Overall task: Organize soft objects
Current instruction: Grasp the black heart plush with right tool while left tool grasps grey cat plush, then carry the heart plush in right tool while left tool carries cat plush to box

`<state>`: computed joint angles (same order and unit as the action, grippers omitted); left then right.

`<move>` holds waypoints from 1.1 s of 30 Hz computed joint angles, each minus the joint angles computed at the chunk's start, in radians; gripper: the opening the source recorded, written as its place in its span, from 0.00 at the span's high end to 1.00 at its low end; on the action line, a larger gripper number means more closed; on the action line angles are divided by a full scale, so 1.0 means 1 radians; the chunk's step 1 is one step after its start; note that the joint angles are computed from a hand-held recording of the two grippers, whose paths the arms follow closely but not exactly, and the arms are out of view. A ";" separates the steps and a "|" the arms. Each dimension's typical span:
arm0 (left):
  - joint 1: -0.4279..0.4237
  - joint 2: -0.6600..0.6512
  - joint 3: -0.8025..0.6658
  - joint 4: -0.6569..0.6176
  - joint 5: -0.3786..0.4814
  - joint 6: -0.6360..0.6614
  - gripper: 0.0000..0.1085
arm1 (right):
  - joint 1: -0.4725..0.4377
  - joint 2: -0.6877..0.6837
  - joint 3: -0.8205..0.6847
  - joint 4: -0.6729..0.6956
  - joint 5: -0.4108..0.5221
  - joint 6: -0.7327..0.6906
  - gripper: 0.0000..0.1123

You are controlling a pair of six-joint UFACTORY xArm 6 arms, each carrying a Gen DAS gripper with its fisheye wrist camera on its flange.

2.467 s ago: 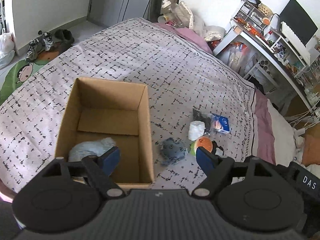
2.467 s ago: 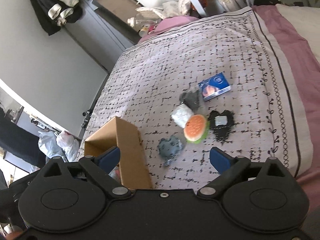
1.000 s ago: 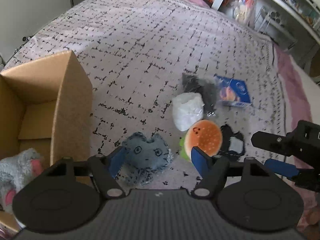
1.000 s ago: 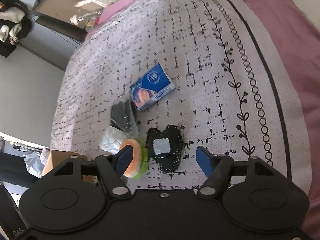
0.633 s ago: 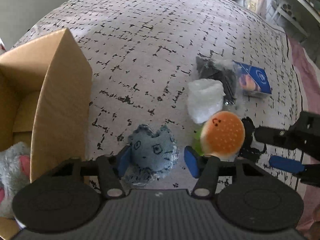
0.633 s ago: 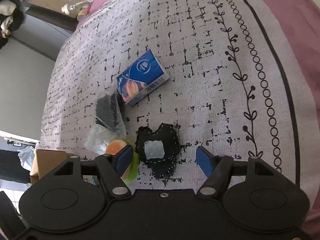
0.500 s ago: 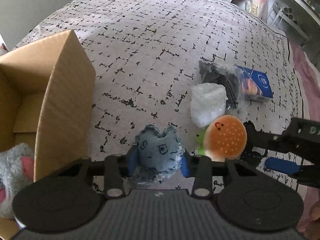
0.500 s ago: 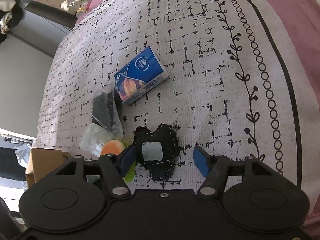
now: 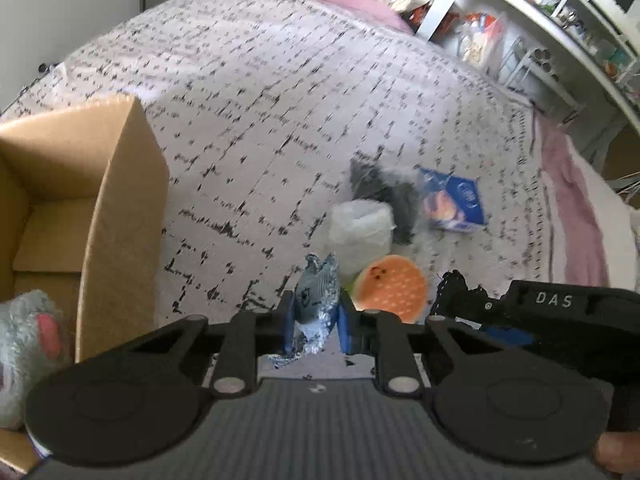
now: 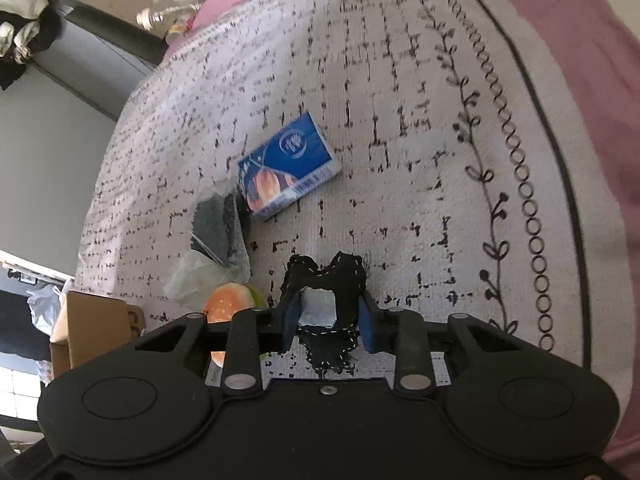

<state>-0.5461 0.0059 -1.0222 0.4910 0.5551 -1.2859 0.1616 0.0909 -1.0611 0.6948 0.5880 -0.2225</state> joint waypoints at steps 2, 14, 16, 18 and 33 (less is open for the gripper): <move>-0.005 -0.022 0.011 0.015 -0.006 -0.015 0.82 | 0.000 -0.019 0.014 -0.009 -0.013 0.006 0.73; -0.041 -0.193 0.088 0.071 0.020 -0.061 0.82 | 0.027 -0.167 0.100 0.001 -0.065 0.012 0.73; -0.045 -0.221 0.100 0.068 0.025 -0.058 0.82 | 0.032 -0.184 0.110 0.004 -0.068 0.010 0.73; -0.047 -0.249 0.114 0.060 0.028 -0.051 0.82 | 0.036 -0.198 0.117 0.010 -0.068 0.002 0.73; -0.060 -0.481 0.217 0.076 0.147 -0.067 0.82 | 0.048 -0.317 0.187 0.012 -0.063 -0.007 0.73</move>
<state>-0.6059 -0.4750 -0.8051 0.5672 0.7018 -1.3533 0.2095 -0.2258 -0.8737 0.7066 0.5255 -0.2293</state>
